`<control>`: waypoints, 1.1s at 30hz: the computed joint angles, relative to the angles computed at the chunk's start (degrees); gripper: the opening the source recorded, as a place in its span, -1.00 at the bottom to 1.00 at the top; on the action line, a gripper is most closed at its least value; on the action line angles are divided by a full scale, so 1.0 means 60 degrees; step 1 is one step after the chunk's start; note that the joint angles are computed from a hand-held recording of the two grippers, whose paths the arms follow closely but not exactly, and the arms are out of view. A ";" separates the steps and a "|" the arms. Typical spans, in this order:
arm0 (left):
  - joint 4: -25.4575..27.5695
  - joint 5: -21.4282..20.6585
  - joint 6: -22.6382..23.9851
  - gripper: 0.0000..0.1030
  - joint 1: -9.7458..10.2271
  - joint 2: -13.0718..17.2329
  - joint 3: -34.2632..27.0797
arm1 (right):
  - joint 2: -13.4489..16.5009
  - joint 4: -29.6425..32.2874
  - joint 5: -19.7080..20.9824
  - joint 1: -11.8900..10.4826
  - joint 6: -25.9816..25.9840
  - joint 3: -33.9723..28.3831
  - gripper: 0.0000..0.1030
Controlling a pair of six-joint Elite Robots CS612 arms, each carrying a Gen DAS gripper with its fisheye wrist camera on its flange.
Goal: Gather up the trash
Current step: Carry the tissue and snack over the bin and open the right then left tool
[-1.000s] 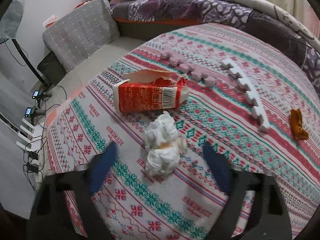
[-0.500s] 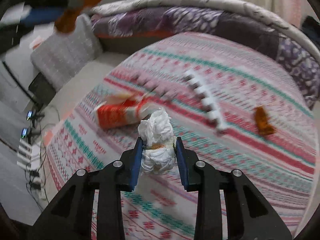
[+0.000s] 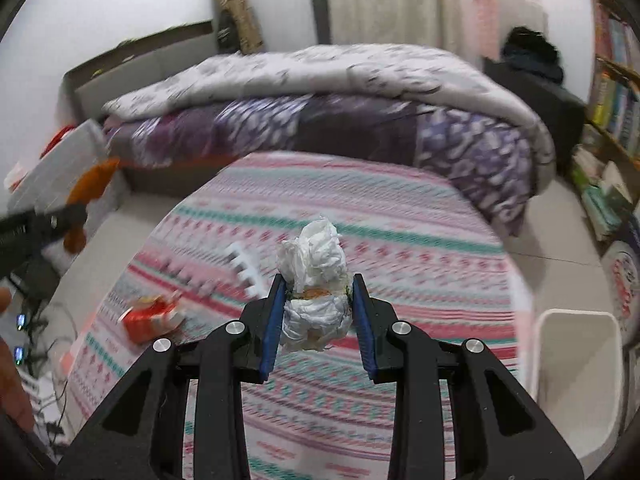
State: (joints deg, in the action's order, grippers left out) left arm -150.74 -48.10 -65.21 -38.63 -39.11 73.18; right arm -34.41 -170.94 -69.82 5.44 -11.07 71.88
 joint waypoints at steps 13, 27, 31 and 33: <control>0.0677 0.0705 0.0378 -0.65 -0.0360 0.0835 -0.1389 | 0.0005 -0.1419 -0.0580 -0.0584 0.1013 0.0179 -0.40; 0.0862 0.0438 0.1691 -0.65 -0.0583 0.1766 -0.3001 | 0.0042 -0.1636 -0.0962 -0.0969 0.1391 0.0183 -0.39; 0.0858 0.0324 0.2058 -0.65 -0.0636 0.1999 -0.3409 | 0.0022 -0.1600 -0.1015 -0.1056 0.1465 0.0208 -0.39; 0.0860 0.0275 0.2267 -0.65 -0.0666 0.2130 -0.3640 | 0.0014 -0.1602 -0.1062 -0.1100 0.1510 0.0220 -0.39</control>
